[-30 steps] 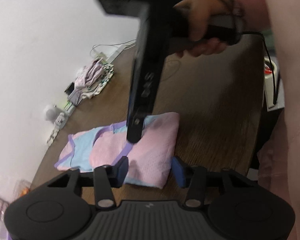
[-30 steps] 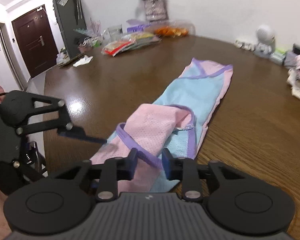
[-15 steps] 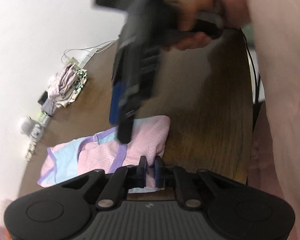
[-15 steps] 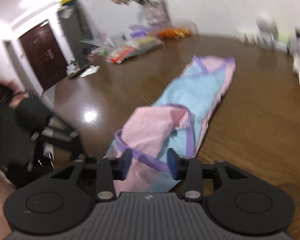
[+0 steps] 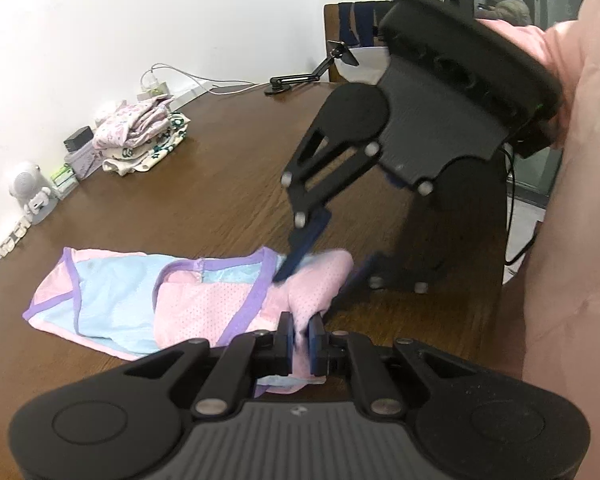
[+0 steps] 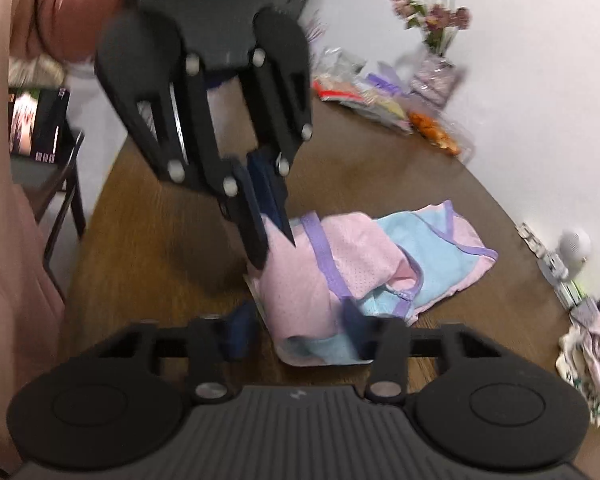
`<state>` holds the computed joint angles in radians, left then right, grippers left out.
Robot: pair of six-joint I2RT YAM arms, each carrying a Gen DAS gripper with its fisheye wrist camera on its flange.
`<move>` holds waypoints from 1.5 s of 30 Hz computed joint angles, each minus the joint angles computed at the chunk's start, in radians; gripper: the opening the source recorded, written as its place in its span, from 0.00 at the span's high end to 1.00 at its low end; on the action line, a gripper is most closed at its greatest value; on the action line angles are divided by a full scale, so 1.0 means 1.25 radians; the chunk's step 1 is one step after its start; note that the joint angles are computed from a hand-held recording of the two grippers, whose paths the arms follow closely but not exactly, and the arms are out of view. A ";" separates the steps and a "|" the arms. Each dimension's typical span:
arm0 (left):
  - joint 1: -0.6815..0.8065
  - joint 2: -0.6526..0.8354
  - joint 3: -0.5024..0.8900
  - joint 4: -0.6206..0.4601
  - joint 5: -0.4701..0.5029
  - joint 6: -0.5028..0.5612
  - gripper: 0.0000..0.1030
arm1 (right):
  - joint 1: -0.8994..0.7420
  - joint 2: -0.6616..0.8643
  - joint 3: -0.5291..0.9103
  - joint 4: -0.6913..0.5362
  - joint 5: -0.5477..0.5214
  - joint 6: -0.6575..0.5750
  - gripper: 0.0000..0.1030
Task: Fold clothes
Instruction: 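Fold the grasped end over toward the collar with both grippers and release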
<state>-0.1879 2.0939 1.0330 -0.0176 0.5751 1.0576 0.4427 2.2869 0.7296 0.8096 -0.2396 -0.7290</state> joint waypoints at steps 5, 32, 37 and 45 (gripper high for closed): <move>-0.002 -0.032 -0.108 0.144 -0.004 -0.008 0.56 | -0.019 -0.018 0.032 -0.090 -0.048 0.007 0.84; 0.043 -0.109 -0.214 0.106 0.124 0.066 0.91 | -0.039 -0.162 -0.123 -0.112 -0.139 0.111 0.34; 0.067 -0.041 0.000 -0.189 0.170 0.052 0.90 | -0.088 -0.135 -0.024 -0.249 -0.234 0.125 0.88; 0.095 0.214 0.382 -0.325 0.223 -0.266 0.66 | -0.240 0.044 0.361 -0.624 -0.480 0.285 0.88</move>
